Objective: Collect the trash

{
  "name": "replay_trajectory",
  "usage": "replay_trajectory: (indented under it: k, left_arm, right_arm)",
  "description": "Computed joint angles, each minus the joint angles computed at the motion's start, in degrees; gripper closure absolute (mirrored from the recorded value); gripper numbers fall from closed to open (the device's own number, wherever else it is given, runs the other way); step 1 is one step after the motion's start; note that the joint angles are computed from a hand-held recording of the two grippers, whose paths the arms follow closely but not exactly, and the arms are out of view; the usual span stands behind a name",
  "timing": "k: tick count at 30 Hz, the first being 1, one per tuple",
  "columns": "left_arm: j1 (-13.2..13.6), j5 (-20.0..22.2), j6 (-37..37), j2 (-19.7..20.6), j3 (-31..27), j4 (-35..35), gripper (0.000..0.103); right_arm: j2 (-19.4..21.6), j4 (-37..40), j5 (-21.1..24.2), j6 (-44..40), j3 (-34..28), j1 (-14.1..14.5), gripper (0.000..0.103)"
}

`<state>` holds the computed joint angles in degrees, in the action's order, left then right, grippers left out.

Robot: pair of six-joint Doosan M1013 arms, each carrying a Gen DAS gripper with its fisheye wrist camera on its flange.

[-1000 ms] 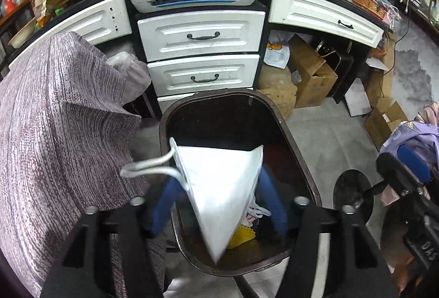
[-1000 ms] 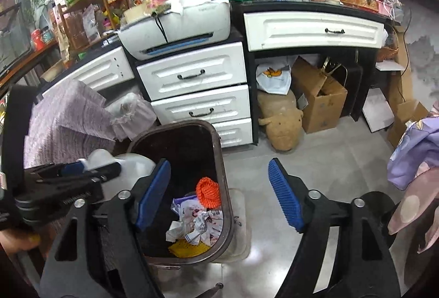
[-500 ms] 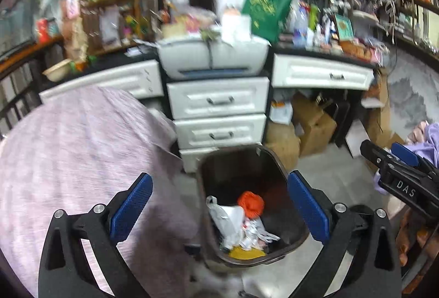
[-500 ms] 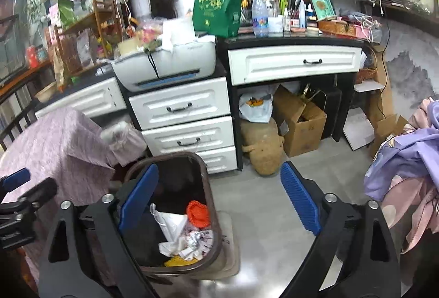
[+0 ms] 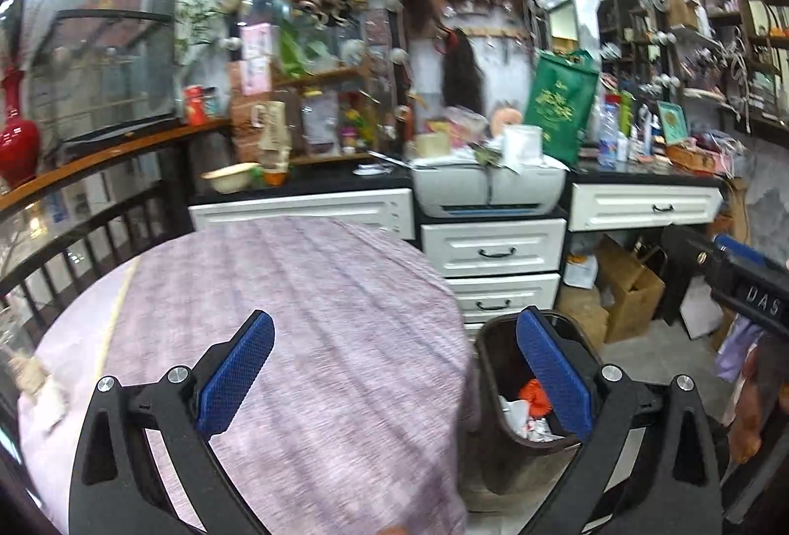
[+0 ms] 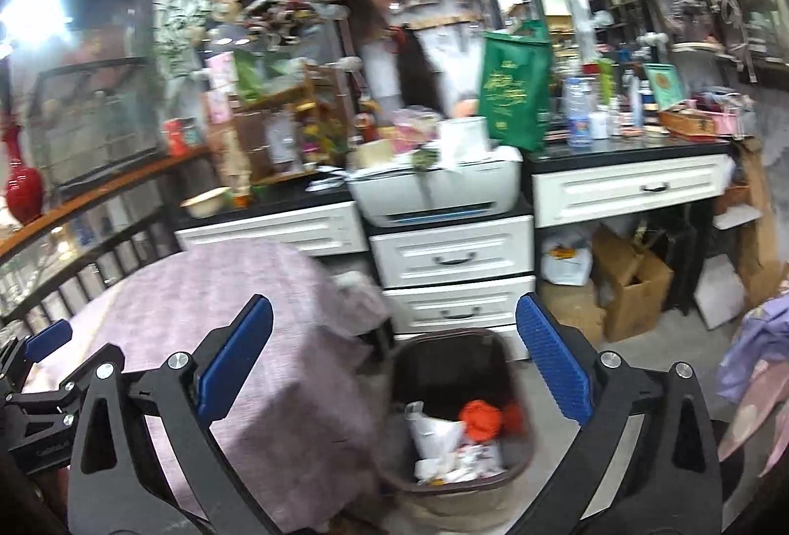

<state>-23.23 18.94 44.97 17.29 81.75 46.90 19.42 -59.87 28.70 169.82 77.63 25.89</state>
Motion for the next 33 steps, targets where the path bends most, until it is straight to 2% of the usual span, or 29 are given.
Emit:
replay_trajectory:
  k: [4, 7, 16, 20, 33]
  left_arm:
    - [0.06, 0.87, -12.85, -2.63, 3.65, 12.21, 0.005]
    - [0.01, 2.22, -20.83, -4.03, 5.82, 19.22, 0.005]
    - [0.12, 6.26, -38.58, -6.52, 9.68, 29.66, 0.005]
    - [0.25, 6.73, -42.23, -7.09, 10.64, 31.69, 0.005]
    - [-0.07, 8.34, -46.30, -7.41, 11.33, 36.10, 0.005]
  right_arm:
    - [0.04, -1.16, 0.16, 0.26, 0.19, 1.96, 0.006]
    - [-0.14, -5.12, 0.75, 2.09, 0.86, 3.40, 0.006]
    - [-1.31, -16.99, 1.41, 11.53, 3.85, 5.57, 0.006]
    - [-1.68, -21.08, 0.84, 14.39, 4.79, 5.80, 0.006]
    - [-1.70, -21.15, 0.07, 13.62, 4.98, 5.69, 0.006]
